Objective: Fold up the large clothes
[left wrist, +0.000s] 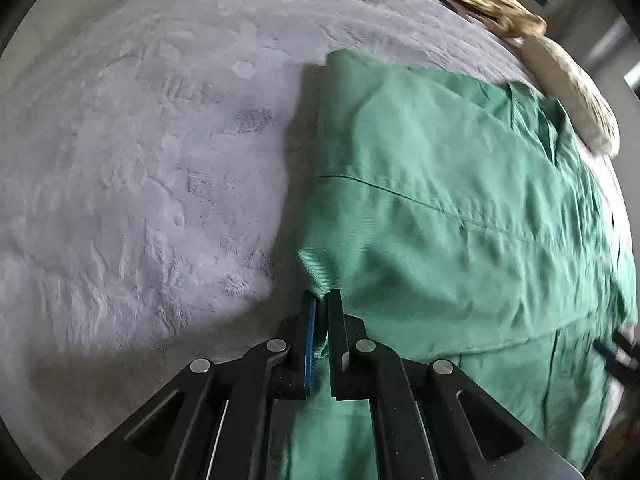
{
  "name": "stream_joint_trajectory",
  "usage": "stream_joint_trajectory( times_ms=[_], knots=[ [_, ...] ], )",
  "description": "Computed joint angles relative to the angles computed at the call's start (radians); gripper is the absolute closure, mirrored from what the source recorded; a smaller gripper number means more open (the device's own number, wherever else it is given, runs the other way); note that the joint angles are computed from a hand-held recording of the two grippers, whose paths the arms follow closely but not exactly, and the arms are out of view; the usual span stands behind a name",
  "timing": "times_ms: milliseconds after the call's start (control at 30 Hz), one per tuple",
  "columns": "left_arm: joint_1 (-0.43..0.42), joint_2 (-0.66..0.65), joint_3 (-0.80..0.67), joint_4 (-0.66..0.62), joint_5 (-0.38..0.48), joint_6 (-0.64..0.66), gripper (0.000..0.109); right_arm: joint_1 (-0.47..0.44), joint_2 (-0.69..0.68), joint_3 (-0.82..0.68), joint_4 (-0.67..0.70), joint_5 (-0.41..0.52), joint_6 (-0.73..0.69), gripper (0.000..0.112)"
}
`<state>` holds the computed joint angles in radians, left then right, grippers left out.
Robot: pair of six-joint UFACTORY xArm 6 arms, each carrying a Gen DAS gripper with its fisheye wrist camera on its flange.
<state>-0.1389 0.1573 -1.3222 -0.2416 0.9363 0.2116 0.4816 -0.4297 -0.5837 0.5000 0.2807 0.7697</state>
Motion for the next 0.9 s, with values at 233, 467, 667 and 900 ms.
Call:
stream_joint_trajectory(
  times_ms=[233,467,667,900],
  knots=[
    [0.052,-0.011,0.037,-0.092,-0.013,0.084,0.101,0.012,0.018,-0.011,-0.003,0.004,0.009,0.056],
    [0.038,-0.117,0.121,0.123,-0.066,-0.031,0.101,0.015,-0.028,0.026,-0.042,0.014,0.066,0.056],
    [0.021,-0.167,0.173,0.246,-0.041,-0.099,0.101,0.014,-0.063,0.044,-0.07,0.024,0.097,0.056],
    [-0.033,-0.211,0.209,0.356,-0.012,-0.196,0.101,0.023,-0.055,0.033,-0.074,0.037,0.124,0.053]
  ],
)
